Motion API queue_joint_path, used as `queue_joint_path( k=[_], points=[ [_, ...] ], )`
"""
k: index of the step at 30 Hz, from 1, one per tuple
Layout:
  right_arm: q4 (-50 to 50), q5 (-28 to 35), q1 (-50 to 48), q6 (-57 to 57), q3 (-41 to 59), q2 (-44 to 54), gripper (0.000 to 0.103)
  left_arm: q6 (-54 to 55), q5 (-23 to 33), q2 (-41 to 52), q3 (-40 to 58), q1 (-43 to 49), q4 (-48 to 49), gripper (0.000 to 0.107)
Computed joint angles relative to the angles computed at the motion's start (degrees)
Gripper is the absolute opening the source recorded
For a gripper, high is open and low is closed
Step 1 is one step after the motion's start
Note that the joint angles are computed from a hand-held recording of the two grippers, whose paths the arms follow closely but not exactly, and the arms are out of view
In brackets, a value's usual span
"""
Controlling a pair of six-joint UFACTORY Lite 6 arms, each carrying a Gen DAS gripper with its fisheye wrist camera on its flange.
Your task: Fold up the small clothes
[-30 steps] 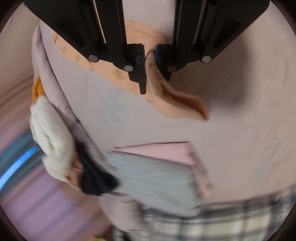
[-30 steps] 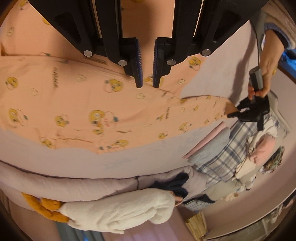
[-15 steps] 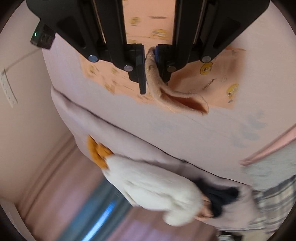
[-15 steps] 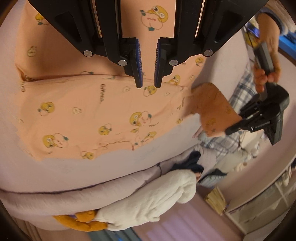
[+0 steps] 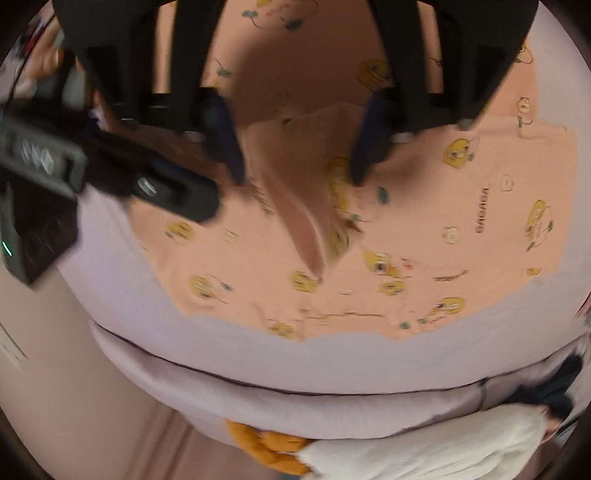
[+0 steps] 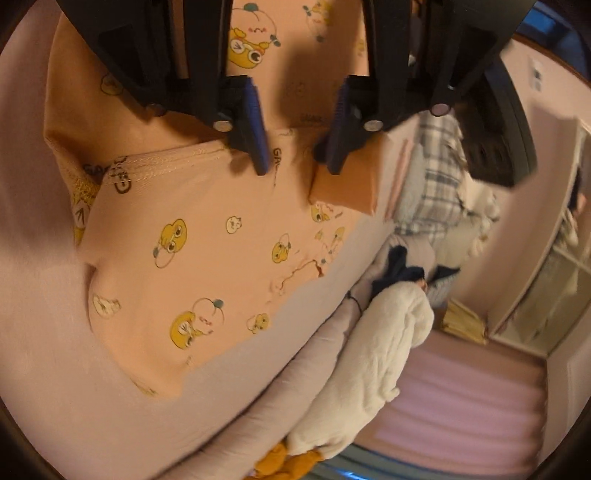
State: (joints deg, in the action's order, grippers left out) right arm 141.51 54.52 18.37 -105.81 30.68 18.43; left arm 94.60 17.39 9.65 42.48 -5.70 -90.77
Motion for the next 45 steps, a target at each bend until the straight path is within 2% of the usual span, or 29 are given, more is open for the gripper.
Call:
queue_joint_path(
  k=[3, 6, 8, 12, 17, 18, 19, 20, 21, 23, 27, 29, 31, 33, 35, 38, 40, 42, 45],
  points=[
    [-1.0, -0.1, 0.2, 1.7, 0.7, 0.3, 0.038, 8.5, -0.3, -4.2, -4.3, -0.5, -5.7, 0.067],
    [-1.9, 0.3, 0.6, 4.1, 1.6, 1.0, 0.05, 10.9, -0.1, -5.2, -6.0, 0.9, -6.2, 0.069],
    [-1.7, -0.8, 1.5, 4.9, 2.3, 1.2, 0.051, 9.9, 2.3, -6.0, -7.4, 3.8, -4.1, 0.069],
    [-0.9, -9.9, 4.7, 5.7, 4.5, -0.3, 0.051, 9.6, 4.9, -11.0, -13.5, 9.8, -1.5, 0.069],
    [-0.2, -19.9, 9.3, 3.3, 10.0, 0.4, 0.05, 9.7, 9.4, -15.1, -18.2, 24.1, 6.1, 0.069],
    [1.3, -23.8, 11.0, 1.2, 12.2, 1.1, 0.044, 10.1, 10.6, -15.6, -18.8, 27.5, 7.6, 0.069],
    [3.0, -26.5, 12.0, -1.2, 13.6, 1.8, 0.029, 10.3, 11.5, -15.7, -19.0, 30.5, 8.9, 0.069],
    [4.7, -29.5, 13.1, -3.6, 15.0, 2.4, 0.021, 10.9, 12.6, -15.5, -19.1, 34.6, 10.3, 0.069],
    [6.1, -32.1, 13.9, -5.7, 16.4, 2.9, 0.008, 11.0, 13.6, -15.5, -19.0, 38.0, 12.0, 0.069],
    [7.9, -34.9, 14.6, -8.7, 17.3, 2.2, 0.007, 11.6, 15.2, -14.3, -18.0, 43.9, 14.2, 0.069],
    [2.9, -32.6, 10.2, -6.2, 11.6, -8.0, 0.005, 13.7, 18.8, -11.7, -15.8, 54.6, 17.3, 0.069],
    [-5.5, -33.1, 5.2, 0.1, 9.0, -14.7, 0.005, 14.4, 19.5, -10.8, -15.5, 57.2, 18.2, 0.069],
    [-11.7, -36.4, 2.1, 4.2, 8.5, -18.2, 0.005, 14.7, 20.2, -10.2, -15.6, 59.0, 18.9, 0.069],
    [-20.9, -37.7, -2.0, 11.6, 8.3, -19.5, 0.005, 15.2, 20.9, -9.4, -15.7, 60.4, 19.7, 0.069],
    [-25.6, -39.3, -3.5, 15.3, 9.0, -17.8, 0.005, 15.5, 20.8, -9.5, -16.4, 60.2, 19.2, 0.069],
    [-41.2, -45.3, -3.4, 30.9, 12.7, -10.3, 0.005, 15.6, 21.0, -10.3, -17.1, 59.9, 19.3, 0.069],
    [-52.6, -53.5, -0.8, 42.9, 14.1, -7.5, 0.01, 14.8, 22.0, -10.4, -16.8, 60.1, 20.6, 0.069],
    [-63.4, -61.9, 2.9, 54.9, 12.3, -9.2, 0.01, 15.1, 21.8, -10.5, -16.7, 60.1, 21.1, 0.069],
    [-81.4, -66.3, 5.2, 72.3, 7.5, -14.7, 0.01, 15.8, 21.5, -10.0, -16.4, 60.1, 20.8, 0.069]
  ],
)
